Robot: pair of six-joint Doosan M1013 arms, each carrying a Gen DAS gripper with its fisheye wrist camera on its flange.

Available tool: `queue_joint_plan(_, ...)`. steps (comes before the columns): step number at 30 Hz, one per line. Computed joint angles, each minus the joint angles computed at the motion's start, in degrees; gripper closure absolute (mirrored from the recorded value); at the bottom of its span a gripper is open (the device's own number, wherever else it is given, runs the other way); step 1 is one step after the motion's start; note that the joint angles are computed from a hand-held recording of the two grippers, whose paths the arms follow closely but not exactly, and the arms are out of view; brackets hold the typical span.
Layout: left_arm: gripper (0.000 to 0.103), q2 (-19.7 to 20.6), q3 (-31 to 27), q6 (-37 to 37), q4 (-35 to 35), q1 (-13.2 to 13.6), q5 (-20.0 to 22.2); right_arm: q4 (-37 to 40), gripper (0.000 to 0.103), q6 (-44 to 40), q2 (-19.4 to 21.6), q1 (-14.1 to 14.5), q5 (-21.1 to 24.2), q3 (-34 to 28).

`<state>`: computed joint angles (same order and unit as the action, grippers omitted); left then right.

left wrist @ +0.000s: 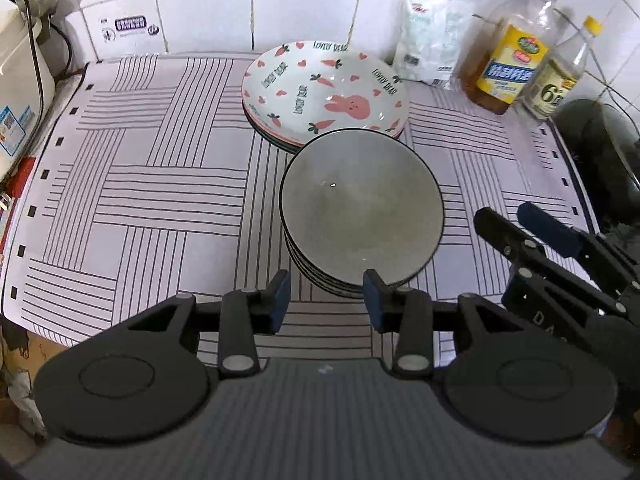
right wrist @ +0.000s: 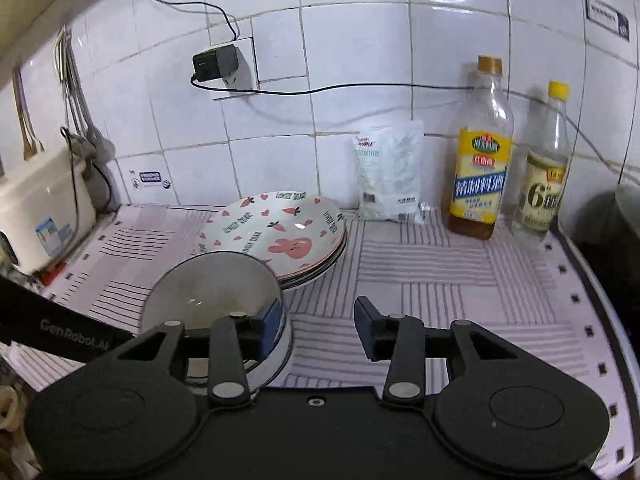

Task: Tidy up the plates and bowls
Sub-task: 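Lower the held bowl into the other white bowls and open the left gripper, then grasp the stacked white bowls with the right gripper while the left gripper steadies their rim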

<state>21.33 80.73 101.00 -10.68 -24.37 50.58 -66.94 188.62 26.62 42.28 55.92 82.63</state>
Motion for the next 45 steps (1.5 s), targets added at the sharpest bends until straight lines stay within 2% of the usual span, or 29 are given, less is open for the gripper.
queue_joint_plan(5,0.063,-1.26,1.38,1.97,-2.07,0.64,-0.07,-0.04,0.057,2.97,-1.01,1.0,-1.14,1.49)
queue_joint_plan(9,0.062,-2.31,3.1,3.88,-3.68,1.18,-1.9,0.15,0.054,2.22,-1.52,1.82,-1.83,2.56)
queue_joint_plan(13,0.061,-3.25,5.3,7.76,-7.02,2.09,-5.28,-0.03,0.053,2.74,-1.51,2.08,-3.89,3.64)
queue_joint_plan(17,0.054,-3.68,6.82,11.28,-11.64,3.1,-8.04,-0.62,0.043,3.09,-1.22,1.95,-7.37,4.86)
queue_joint_plan(20,0.048,-3.83,8.01,11.11,-12.0,3.03,-11.88,-2.97,0.041,4.67,-0.24,2.09,-7.8,5.25)
queue_joint_plan(22,0.047,-3.32,7.78,11.73,-14.68,3.56,-11.58,-4.02,0.036,6.01,0.31,1.79,-9.09,5.51)
queue_joint_plan(26,0.038,-2.36,7.41,14.22,-19.85,4.47,-11.54,-4.85,0.025,6.77,1.58,0.98,-11.16,5.53)
queue_joint_plan(27,0.036,-2.06,7.31,14.93,-20.61,4.54,-11.84,-4.54,0.017,6.52,1.79,0.59,-12.36,5.61)
queue_joint_plan(29,0.033,-1.18,6.86,15.62,-21.89,4.6,-12.26,-4.24,0.01,6.46,2.3,-0.18,-14.4,5.72)
queue_joint_plan(30,0.03,-0.4,6.34,16.04,-22.93,4.71,-11.98,-5.08,0.01,7.39,2.61,-0.44,-14.84,5.77)
queue_joint_plan(35,0.03,3.65,2.46,12.87,-21.32,4.65,-7.27,-10.18,0.006,13.23,4.22,-1.6,-15.4,5.86)
queue_joint_plan(39,0.03,6.27,0.21,13.15,-23.44,5.21,-3.75,-11.53,0.006,11.38,4.19,-2.37,-18.03,6.09)
queue_joint_plan(43,0.032,7.67,-0.66,14.75,-26.05,5.7,-2.9,-12.13,0.006,5.89,4.54,-3.33,-20.65,5.49)
queue_joint_plan(44,0.033,7.98,-0.91,15.12,-26.42,5.74,-2.74,-12.18,0.005,4.46,4.79,-3.62,-21.06,5.1)
queue_joint_plan(45,0.038,8.34,-1.26,15.09,-26.54,5.77,-2.34,-12.19,0.004,3.75,4.96,-3.88,-21.71,4.87)
